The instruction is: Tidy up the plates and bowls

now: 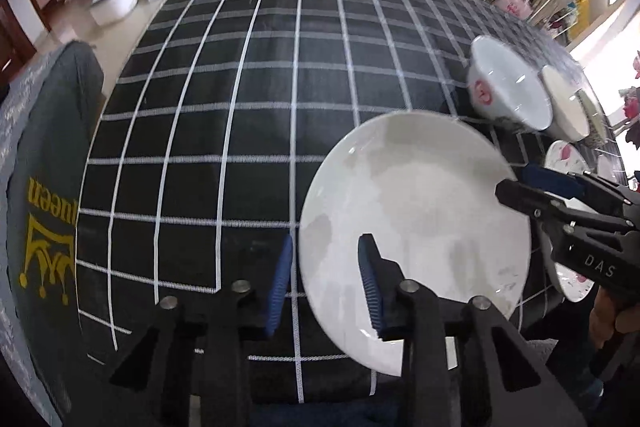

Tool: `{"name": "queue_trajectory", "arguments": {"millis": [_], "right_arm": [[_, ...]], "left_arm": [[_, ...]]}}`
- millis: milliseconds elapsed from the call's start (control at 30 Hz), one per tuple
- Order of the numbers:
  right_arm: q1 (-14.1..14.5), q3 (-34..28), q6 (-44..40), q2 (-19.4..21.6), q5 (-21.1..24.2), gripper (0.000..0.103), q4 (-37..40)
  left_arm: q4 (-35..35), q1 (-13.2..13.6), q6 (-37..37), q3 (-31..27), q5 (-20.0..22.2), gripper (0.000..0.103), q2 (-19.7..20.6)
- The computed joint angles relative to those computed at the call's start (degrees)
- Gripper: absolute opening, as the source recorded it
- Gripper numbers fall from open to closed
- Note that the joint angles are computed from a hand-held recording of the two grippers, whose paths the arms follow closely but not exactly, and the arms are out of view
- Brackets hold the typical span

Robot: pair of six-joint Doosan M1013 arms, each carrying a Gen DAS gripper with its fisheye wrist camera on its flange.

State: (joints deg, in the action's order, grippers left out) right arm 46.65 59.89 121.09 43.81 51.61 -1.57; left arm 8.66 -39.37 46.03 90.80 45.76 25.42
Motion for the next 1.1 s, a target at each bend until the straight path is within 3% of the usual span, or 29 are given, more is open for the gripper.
{"name": "queue_trajectory", "arguments": {"millis": [133, 200, 367, 433, 733, 1100], "right_arm": [[0.1, -0.7, 0.4, 0.7, 2.0, 0.047, -0.6], [0.0, -0.3, 0.2, 0.6, 1.8, 0.043, 0.2], [0.0, -0.2, 0.4, 0.8, 2.9, 0.022, 0.0], [-0.2, 0.5, 1.1, 0.4, 2.2, 0.019, 0.0], [0.4, 0.7, 5.6, -0.4, 1.8, 0.018, -3.9], [0.0, -1.9, 4.2, 1.6, 4.2, 0.018, -0.8]], "left_arm": [[-1.7, 0.3, 0.4, -0.8, 4.0, 0.026, 1.1], [-3.6, 0.6, 1.4, -0.6, 3.7, 0.019, 1.2], [-4.6, 0.7, 2.1, -0.2, 3.4, 0.014, 1.2], [-4.5, 0.7, 1.7, -0.4, 3.7, 0.014, 1.3], [-3.4, -0.1, 1.2, -1.5, 5.2, 0.014, 1.6], [-1.6, 0.0, -0.3, -0.9, 5.7, 0.014, 1.2]]}}
